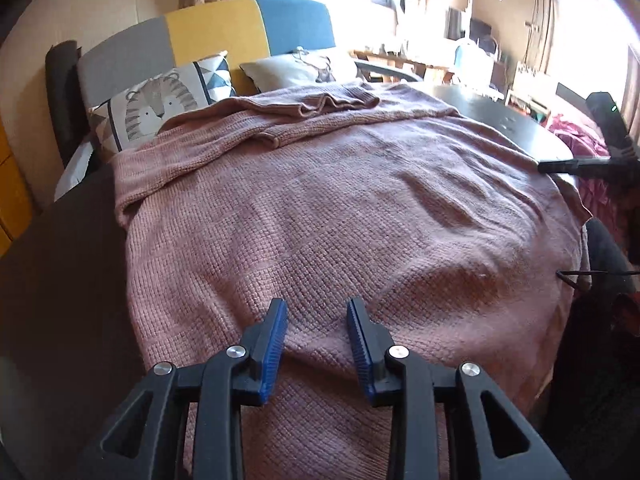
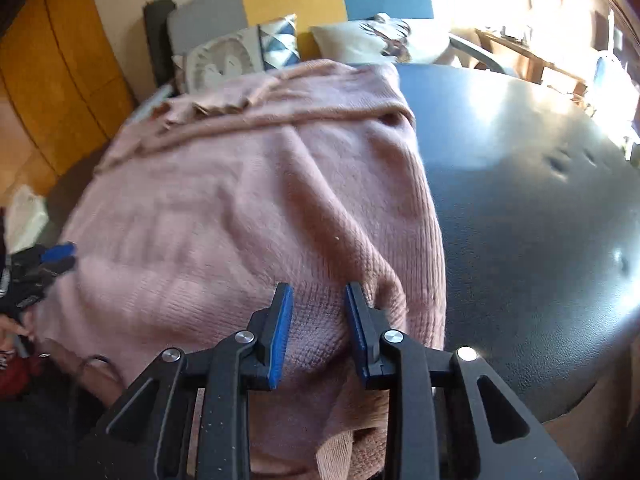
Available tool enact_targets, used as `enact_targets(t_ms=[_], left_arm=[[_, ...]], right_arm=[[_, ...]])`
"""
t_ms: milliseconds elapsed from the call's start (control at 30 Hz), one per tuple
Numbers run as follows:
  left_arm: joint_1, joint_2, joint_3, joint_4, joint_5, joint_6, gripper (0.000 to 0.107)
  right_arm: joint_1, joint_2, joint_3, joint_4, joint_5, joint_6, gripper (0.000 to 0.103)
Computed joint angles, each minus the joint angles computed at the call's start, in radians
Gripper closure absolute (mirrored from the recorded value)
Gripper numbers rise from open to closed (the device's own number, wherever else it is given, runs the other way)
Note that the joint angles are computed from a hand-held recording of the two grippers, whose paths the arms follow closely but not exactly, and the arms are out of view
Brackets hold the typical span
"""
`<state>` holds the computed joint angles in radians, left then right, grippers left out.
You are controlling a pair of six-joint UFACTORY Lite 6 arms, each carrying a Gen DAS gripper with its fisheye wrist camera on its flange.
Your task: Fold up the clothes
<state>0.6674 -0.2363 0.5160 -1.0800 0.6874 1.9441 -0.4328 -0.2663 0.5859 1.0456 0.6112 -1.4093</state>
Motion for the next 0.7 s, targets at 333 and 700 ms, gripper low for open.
enact_targets(t_ms=[333, 700], left_arm=[[-0.279, -0.081, -0.087, -0.126, -0.163, 0.038, 0.075], [-0.145, 0.041, -0.068, -0.26, -0.022, 0.184, 0.073]], right_arm=[[-0.241, 0.049, 0.094, -0.118, 0.217, 0.124, 0.074], [-0.369, -0.239, -0.116, -0.236, 0.439, -0.01, 0.068]])
